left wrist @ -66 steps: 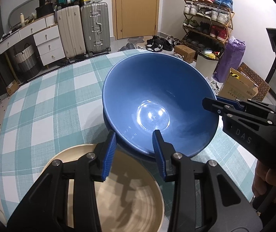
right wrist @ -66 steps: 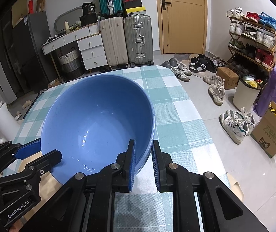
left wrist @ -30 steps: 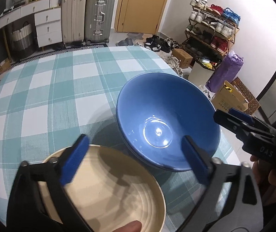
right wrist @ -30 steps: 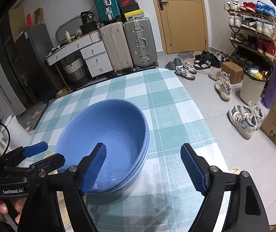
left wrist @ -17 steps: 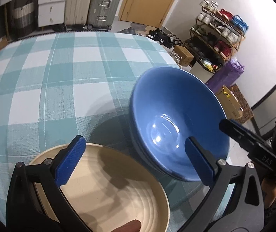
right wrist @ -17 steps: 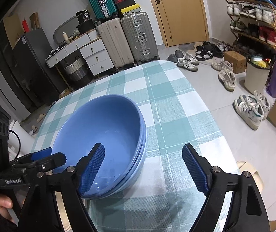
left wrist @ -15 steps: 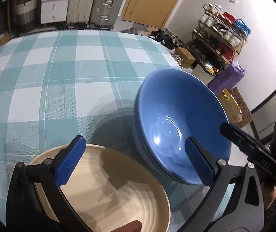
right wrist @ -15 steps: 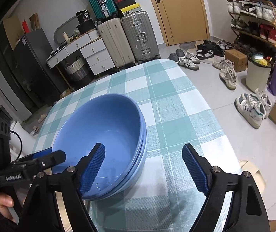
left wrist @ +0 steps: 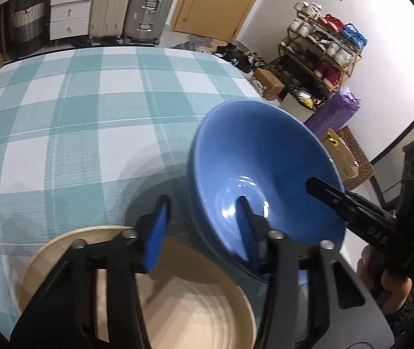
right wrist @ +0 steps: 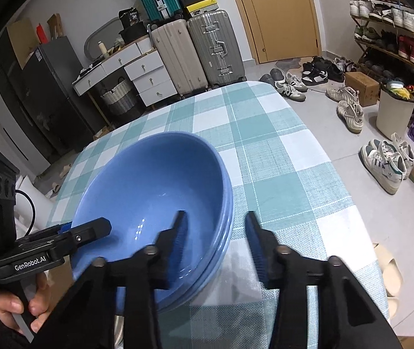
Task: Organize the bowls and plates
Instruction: 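Close the left gripper on the rim of the nested blue bowls, then carry the nested blue bowls with the left gripper over the cream plates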
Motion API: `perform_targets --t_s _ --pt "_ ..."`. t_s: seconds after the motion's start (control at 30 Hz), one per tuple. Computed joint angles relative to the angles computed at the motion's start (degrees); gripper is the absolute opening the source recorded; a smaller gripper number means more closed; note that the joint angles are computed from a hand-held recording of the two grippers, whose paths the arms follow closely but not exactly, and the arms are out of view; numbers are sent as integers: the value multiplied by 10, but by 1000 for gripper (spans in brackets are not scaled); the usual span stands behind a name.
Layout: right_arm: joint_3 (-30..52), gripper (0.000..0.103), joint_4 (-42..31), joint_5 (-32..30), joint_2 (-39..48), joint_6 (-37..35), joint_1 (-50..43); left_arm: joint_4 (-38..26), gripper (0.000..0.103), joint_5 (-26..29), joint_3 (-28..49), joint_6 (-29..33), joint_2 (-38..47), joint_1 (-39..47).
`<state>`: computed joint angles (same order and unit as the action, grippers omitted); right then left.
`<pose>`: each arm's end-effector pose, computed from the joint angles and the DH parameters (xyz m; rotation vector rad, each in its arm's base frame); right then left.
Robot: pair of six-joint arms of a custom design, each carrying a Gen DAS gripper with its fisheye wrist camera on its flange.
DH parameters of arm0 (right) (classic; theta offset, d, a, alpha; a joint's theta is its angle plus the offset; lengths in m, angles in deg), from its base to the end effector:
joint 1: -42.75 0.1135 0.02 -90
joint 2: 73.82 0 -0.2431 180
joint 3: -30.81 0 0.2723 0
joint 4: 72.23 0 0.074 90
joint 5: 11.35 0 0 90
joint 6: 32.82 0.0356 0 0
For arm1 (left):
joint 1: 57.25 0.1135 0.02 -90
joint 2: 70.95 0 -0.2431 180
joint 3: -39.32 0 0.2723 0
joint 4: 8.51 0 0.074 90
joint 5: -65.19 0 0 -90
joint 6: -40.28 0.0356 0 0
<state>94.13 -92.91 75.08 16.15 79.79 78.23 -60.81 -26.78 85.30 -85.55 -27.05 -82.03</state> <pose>0.2735 0.1977 0.1539 -0.3063 2.4478 0.5350 0.1704 -0.0773 0.2077 -0.2555 2.4804 -0.4182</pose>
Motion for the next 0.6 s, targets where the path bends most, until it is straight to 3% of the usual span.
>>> perform_targets --t_s 0.1,0.6 --pt "-2 27 3 8 -4 1 3 -4 29 -14 9 -7 6 -19" --pt "-19 26 -19 28 -48 4 7 -42 28 -61 35 -32 -5 -74"
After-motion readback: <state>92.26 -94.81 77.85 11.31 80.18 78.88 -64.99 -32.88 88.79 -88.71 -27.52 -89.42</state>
